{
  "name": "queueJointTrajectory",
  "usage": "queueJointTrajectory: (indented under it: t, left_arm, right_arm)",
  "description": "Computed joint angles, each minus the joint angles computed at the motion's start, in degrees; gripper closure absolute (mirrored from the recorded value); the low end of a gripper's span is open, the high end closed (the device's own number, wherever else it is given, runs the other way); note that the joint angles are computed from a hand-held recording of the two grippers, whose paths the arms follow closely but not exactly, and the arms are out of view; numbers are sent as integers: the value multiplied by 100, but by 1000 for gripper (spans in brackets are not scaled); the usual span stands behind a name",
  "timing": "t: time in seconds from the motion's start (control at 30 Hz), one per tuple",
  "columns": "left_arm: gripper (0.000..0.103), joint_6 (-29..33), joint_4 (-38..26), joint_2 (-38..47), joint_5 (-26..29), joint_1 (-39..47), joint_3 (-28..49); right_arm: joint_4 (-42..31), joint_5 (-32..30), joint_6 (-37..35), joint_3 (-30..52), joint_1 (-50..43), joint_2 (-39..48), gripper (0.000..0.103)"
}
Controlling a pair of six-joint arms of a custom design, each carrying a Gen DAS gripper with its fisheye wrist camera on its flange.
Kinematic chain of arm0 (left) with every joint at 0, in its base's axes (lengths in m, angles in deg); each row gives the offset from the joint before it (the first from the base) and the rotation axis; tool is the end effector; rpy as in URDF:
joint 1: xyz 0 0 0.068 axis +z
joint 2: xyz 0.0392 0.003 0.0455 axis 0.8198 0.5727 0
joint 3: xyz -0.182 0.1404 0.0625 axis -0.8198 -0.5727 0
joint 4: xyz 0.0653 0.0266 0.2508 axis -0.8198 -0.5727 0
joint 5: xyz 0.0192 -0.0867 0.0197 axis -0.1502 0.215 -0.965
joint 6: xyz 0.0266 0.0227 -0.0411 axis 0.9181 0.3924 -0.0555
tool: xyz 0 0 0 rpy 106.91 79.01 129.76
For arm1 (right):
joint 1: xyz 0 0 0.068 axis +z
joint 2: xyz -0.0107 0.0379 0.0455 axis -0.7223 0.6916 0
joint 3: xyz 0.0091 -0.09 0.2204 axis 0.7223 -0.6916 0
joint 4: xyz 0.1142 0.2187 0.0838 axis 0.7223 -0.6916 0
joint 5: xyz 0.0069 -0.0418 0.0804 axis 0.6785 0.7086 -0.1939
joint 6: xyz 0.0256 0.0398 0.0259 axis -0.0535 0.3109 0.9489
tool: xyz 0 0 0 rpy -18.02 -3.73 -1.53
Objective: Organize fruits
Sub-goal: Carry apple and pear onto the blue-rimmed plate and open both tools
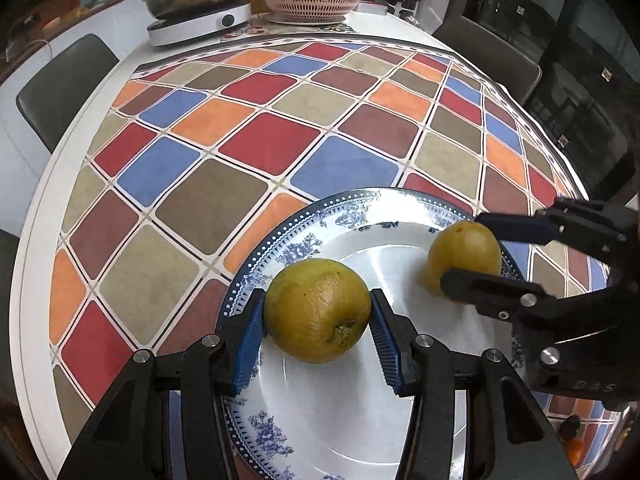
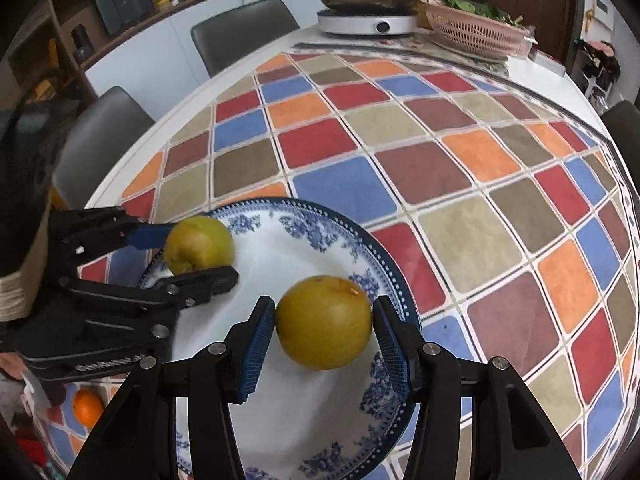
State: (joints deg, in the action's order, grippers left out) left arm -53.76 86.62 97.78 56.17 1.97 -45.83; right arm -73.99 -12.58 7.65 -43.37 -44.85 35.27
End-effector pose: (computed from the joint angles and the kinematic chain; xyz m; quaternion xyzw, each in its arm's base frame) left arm 0.1789 -0.2165 0.0092 -0.0715 0.9682 -0.0207 0.2388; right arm 0.2571 0.0226 0.0102 -0.3878 0.8811 0.1712 0.2096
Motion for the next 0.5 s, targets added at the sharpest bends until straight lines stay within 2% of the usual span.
queueJointTrajectory:
  t: [0.1, 0.17, 0.23, 0.33, 0.5]
  left_arm:
    - [50, -81, -39, -91, -75, -90, -56]
    - [44, -149, -270, -260, -284, -220, -43]
    - [44, -251, -515, -438, -454, -354, -37]
    - [44, -557, -1054, -720, -728, -617, 31]
    - [44, -1446, -2123, -1099, -1176, -1220, 218]
  right_arm:
    - [66, -9, -6, -116, 19, -193, 51]
    - [39, -43, -5, -156, -32, -286, 51]
    - [-37, -103, -44, -211, -102, -401, 51]
    - [-116, -230, -103, -386, -241, -686, 51]
    - [-376, -408, -228, -849, -534, -1506, 51]
